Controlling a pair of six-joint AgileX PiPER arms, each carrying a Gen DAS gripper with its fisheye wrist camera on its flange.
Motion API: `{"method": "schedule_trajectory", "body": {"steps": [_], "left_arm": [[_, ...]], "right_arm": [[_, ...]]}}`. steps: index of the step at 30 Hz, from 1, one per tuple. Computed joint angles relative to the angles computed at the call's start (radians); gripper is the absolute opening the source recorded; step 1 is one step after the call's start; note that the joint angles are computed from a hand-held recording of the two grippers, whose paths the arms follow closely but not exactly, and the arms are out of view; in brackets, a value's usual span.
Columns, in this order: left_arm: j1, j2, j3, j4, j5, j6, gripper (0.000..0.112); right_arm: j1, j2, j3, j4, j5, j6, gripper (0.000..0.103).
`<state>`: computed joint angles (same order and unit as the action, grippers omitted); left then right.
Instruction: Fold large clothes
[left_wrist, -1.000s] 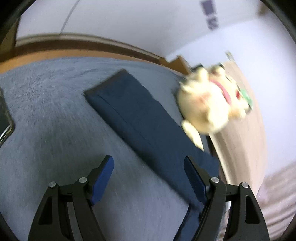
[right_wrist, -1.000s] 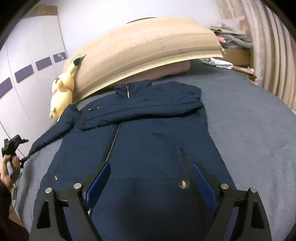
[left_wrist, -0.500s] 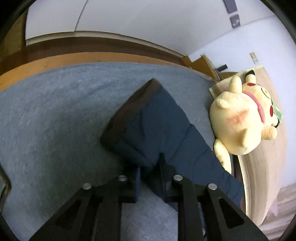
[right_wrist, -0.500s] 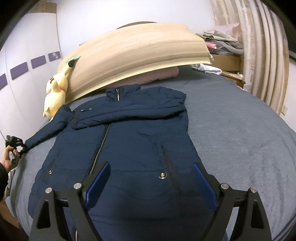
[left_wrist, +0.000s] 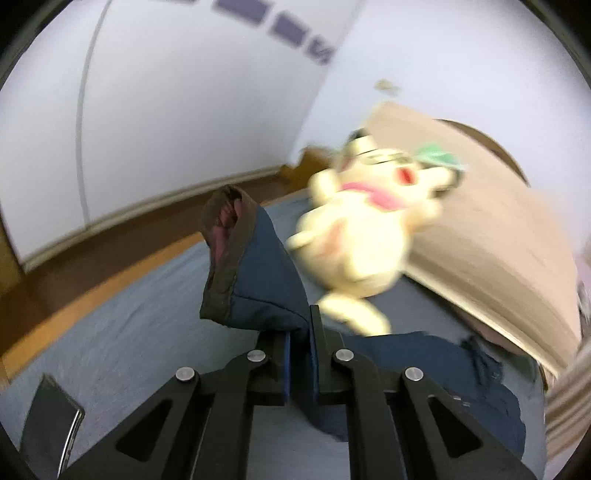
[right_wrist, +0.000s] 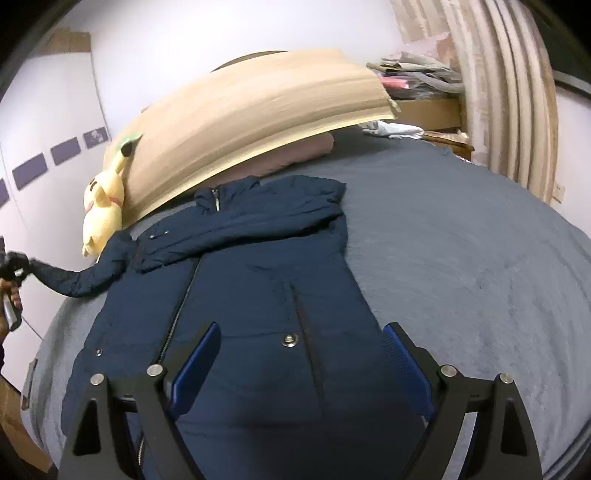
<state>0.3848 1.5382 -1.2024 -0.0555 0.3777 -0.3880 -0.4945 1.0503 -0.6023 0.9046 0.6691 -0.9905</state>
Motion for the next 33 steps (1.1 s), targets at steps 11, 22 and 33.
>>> {"method": "schedule_trajectory", "body": {"steps": [11,22,33], "left_arm": [[-0.421,0.11,-0.329,0.472,0.211,-0.382,0.007],[-0.692,0.358,-0.649,0.594,0.39,-0.417,0.006],[-0.846,0.664,-1.046,0.553,0.568,-0.342,0.006]], "right_arm": [[-0.304,0.063,-0.01,0.162,0.206,-0.219,0.091],[-0.435,0.227,-0.049,0.285,0.211,-0.362,0.091],[-0.509,0.398,-0.119,0.343,0.211,-0.42,0.091]]}}
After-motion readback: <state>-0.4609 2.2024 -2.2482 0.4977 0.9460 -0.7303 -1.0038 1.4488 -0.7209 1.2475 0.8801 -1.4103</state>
